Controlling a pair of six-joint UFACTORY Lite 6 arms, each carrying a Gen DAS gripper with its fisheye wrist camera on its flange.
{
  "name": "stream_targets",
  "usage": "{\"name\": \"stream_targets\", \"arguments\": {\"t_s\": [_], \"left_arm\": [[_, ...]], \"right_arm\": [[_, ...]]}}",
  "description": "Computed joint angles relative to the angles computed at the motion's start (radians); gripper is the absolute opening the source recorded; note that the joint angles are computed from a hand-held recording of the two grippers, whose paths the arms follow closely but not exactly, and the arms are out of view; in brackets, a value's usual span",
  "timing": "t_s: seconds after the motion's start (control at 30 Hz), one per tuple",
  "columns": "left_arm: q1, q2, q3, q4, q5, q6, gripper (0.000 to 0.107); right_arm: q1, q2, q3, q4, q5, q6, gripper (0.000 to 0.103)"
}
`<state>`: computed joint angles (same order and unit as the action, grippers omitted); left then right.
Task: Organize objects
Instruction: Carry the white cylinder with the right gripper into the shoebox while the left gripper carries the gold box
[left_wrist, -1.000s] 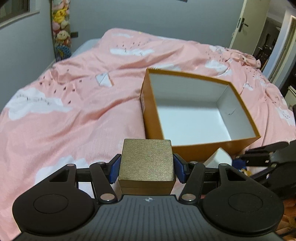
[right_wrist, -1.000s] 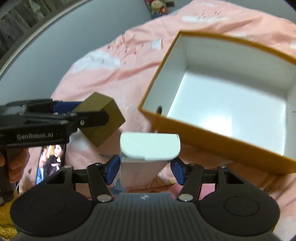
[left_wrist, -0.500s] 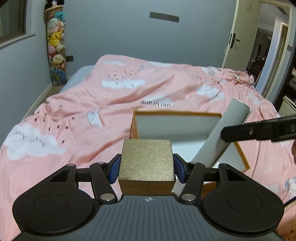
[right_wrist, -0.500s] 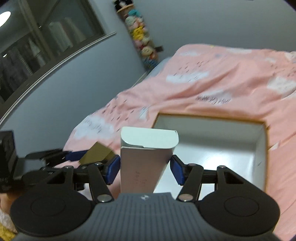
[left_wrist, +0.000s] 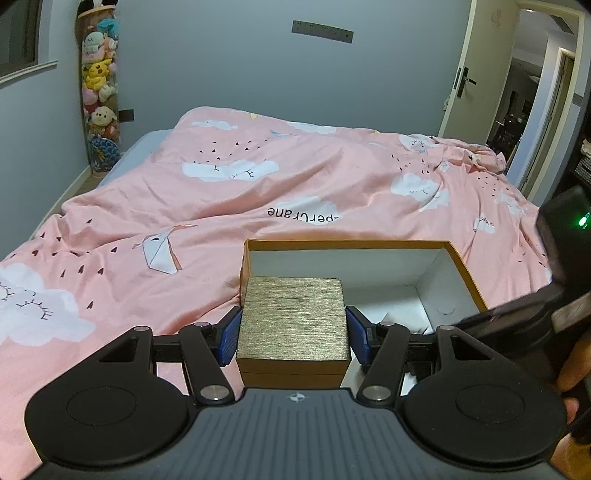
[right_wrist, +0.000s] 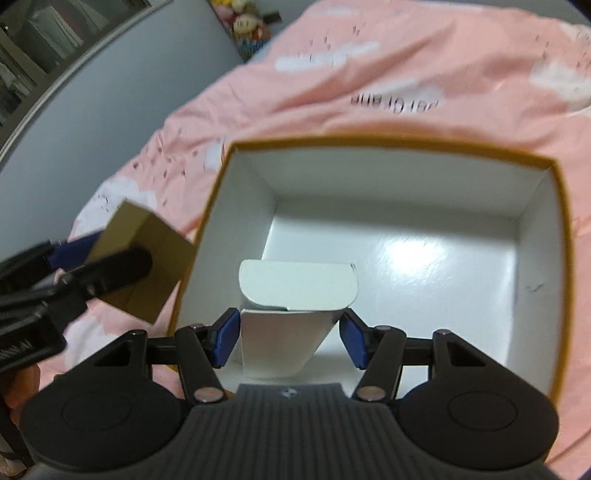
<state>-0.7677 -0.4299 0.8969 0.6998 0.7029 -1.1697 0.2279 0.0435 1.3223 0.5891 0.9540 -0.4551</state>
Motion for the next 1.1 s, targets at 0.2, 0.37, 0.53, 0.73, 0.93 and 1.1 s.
{"name": "stream_targets", "arguments": {"t_s": [0.2, 0.37, 0.53, 0.73, 0.93, 1.1], "left_arm": [[0.098, 0.051, 0.022, -0.02, -0.076, 0.049, 0.067], [0.166, 0.105, 0.042, -0.042, -0.143, 0.091, 0.067], [0.188, 0.146, 0.056, -0.026, -0.175, 0.09, 0.067], [0.214, 0.183, 0.077, -0.044, -0.203, 0.119, 0.067], [0.219, 0.226, 0.107, -0.059, -0.21, 0.164, 0.067], [0.212, 0.267, 0.143, -0.094, -0.206, 0.241, 0.067]], "right_arm": [[0.041, 0.145, 0.079, 0.052, -0.04, -0.012, 0.061], [0.061, 0.311, 0.177, 0.111, -0.065, -0.006, 0.061], [0.064, 0.426, 0.238, 0.167, -0.063, -0.006, 0.061], [0.081, 0.515, 0.294, 0.193, -0.055, -0.014, 0.063], [0.073, 0.54, 0.32, 0.18, 0.018, -0.001, 0.063], [0.085, 0.54, 0.326, 0.1, 0.069, 0.004, 0.053]]}}
